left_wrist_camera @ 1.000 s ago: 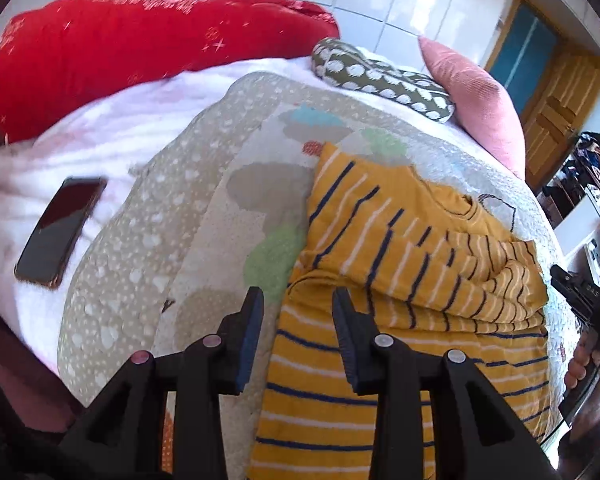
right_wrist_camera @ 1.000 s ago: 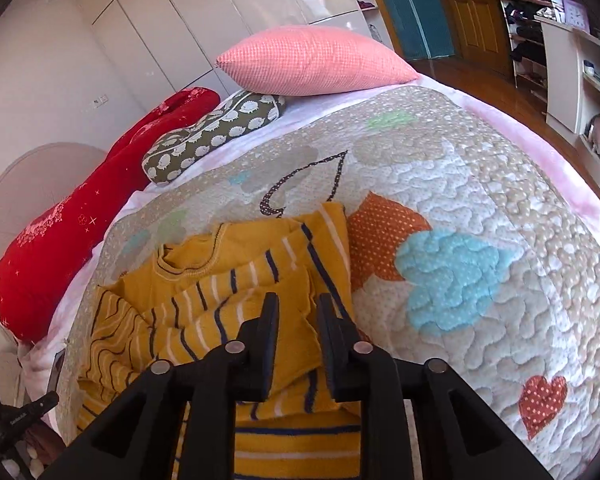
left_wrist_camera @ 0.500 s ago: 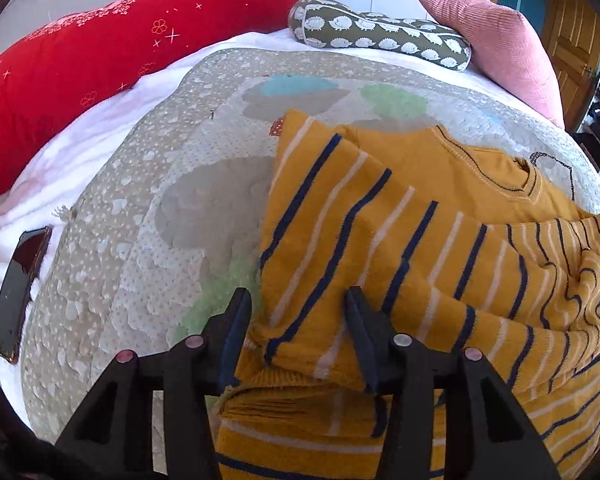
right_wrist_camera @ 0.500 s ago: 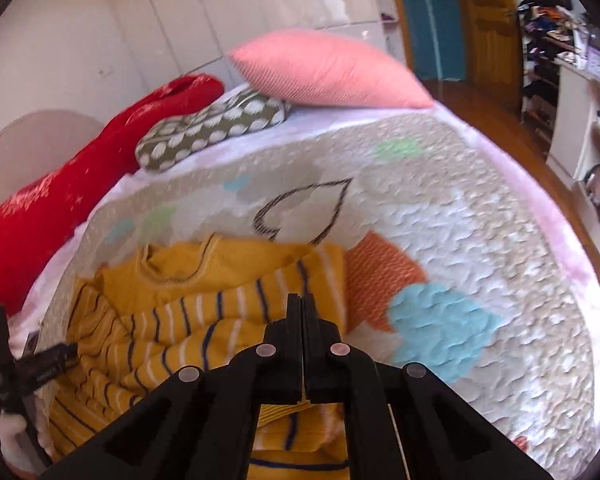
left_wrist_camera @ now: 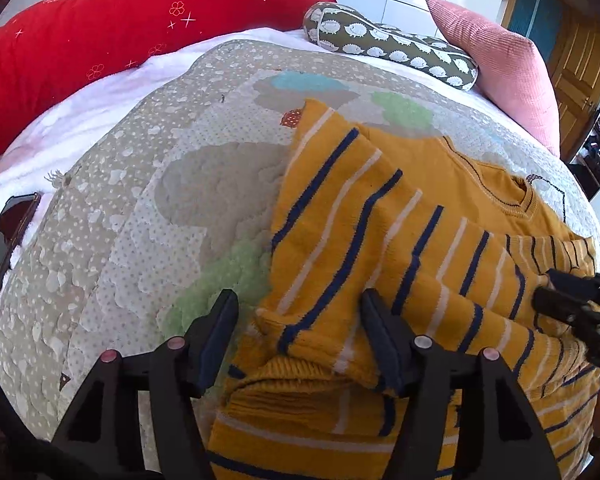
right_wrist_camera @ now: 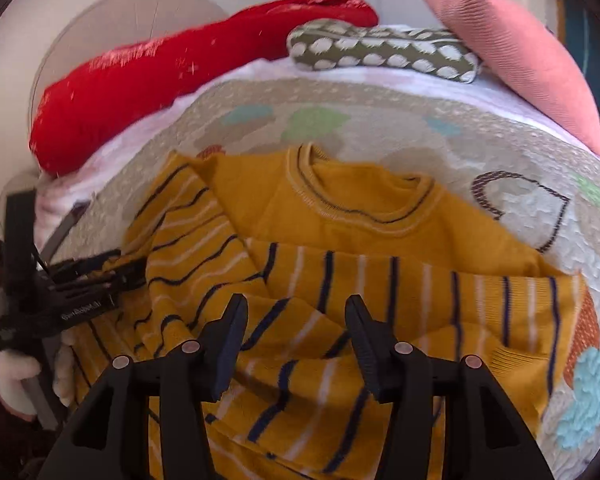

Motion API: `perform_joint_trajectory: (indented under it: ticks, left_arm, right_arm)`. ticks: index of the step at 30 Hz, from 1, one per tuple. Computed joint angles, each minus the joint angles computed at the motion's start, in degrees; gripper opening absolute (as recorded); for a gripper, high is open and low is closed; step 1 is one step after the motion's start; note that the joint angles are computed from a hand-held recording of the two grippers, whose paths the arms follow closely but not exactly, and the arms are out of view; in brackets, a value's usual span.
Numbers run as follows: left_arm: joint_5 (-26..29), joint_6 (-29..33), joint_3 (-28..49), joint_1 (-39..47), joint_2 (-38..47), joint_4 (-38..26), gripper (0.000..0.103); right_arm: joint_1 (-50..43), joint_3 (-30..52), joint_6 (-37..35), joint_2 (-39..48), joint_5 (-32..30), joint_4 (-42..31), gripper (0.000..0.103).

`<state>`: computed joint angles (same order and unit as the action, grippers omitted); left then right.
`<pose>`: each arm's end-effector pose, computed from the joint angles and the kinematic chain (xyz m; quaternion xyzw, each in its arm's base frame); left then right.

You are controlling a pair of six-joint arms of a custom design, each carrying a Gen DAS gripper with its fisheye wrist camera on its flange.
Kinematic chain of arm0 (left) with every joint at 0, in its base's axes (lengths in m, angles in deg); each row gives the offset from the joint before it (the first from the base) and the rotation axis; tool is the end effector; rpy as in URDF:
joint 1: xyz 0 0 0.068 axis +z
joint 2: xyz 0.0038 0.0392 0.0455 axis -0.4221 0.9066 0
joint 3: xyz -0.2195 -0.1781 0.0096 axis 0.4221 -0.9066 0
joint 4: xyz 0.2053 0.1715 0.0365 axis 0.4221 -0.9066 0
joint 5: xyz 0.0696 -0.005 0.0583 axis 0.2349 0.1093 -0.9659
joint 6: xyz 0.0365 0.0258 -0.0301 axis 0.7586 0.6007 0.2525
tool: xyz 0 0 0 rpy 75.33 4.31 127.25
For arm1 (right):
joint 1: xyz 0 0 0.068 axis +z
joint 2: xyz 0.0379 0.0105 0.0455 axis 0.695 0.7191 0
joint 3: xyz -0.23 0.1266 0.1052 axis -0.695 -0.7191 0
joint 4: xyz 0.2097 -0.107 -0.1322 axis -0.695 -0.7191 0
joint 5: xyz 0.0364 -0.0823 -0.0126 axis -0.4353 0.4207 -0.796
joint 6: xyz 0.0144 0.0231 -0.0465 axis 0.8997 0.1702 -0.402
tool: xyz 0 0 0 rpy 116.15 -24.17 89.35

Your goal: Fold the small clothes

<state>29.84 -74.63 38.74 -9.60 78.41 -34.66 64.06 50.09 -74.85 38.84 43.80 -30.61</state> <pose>0.2455 0.0568 0.1542 0.0304 0.9542 -0.0696 0.2893 0.1826 0.0696 0.1772 -0.0778 0.9540 0.1162 0.2652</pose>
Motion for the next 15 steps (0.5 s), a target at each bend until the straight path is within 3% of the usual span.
perform_joint_trajectory:
  ticks: [1,2,6,12,14,15]
  left_arm:
    - [0.43,0.01,-0.16,0.21,0.07,0.3,0.064]
    - [0.69,-0.01,-0.35,0.31,-0.01,0.58,0.064]
    - [0.02,-0.49,-1.76,-0.14,-0.75,2.66,0.066]
    - [-1.97,-1.03,-2.95,-1.25,-1.49,4.51,0.069]
    - [-1.34,-1.05,-2.87,-0.8,-1.17,4.66,0.07]
    - [-0.96,-1.06,-2.87,-0.51,-0.96,4.84,0.071]
  right_arm:
    - [1.96,0.58,-0.33,3.3,2.13,0.39,0.012]
    - [3.56,1.15,-0.72,5.2,3.85,0.14,0.006]
    - [4.04,3.1,1.25,1.46,8.3,-1.96,0.005]
    - [5.06,6.78,5.85,4.77,23.02,0.38,0.007]
    - [-0.01,6.31,5.16,2.34,18.11,-0.35,0.008]
    - [-4.55,5.49,5.41,-0.69,13.98,-1.35,0.015]
